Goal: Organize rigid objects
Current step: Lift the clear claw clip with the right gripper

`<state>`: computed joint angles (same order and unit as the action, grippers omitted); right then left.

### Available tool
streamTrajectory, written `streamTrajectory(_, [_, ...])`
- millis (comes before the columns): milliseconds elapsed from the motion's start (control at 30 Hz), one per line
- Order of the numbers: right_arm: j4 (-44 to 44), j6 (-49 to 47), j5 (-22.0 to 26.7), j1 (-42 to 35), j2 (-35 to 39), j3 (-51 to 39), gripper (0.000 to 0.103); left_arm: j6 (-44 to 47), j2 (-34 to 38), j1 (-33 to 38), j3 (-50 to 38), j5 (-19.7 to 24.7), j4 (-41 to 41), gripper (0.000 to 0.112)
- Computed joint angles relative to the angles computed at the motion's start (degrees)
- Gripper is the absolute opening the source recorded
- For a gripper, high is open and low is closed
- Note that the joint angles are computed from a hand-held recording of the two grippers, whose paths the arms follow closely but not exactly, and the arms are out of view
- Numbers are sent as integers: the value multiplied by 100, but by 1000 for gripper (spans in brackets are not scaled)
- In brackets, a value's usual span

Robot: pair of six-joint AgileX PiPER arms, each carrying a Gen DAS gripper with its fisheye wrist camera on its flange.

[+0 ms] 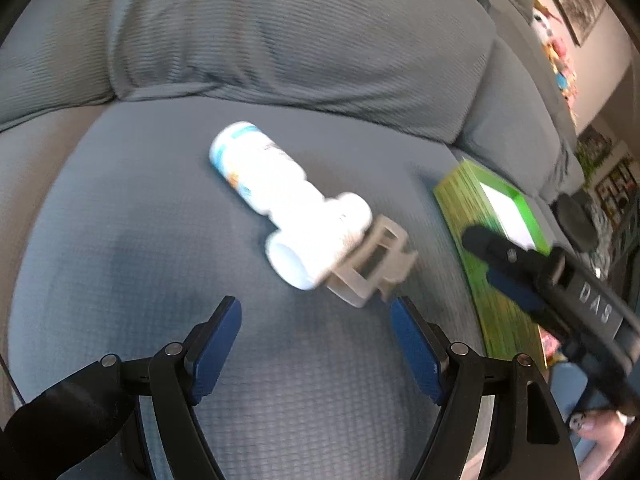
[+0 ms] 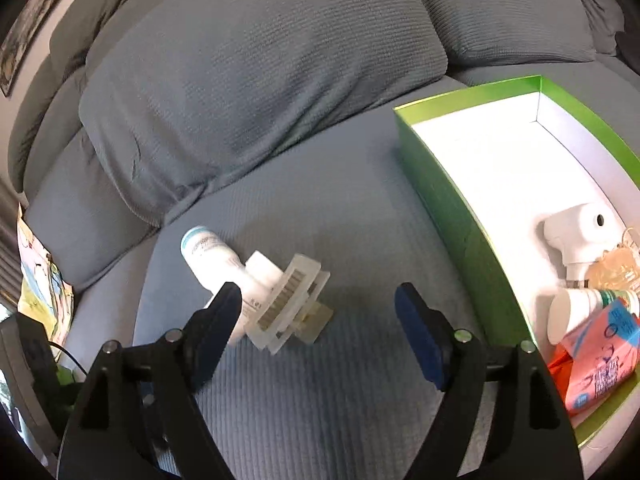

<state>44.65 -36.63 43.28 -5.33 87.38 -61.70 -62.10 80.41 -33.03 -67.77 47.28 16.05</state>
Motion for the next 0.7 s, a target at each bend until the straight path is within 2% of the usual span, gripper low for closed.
streamTrajectory(67, [66,-34,-5,102,99,-71,79,210,148,17,-93,-53,-240,78])
streamTrajectory(133, [210,-172,81,160,256,-171,73,410,268,45,-172,-105,-480,78])
streamTrajectory(167, [296,-248,145,195,375,-244,63,497,325,57,-218,-114,-553,78])
streamTrajectory(233, [338,-276,349,221,598,-418,53,602,406,67,-286,-145,-596,78])
streamTrajectory(400, [-63,207,290,512,1009,-744,55,835,546,182,-347,-208,-866,78])
streamTrajectory(567, [-109,351,376,542,1340,-989,55,961,728,327,-434,-203,-1091,78])
streamTrajectory(700, [-43,216,647,486,1599,-1146,54,1084,836,384,-491,-270,-1244,78])
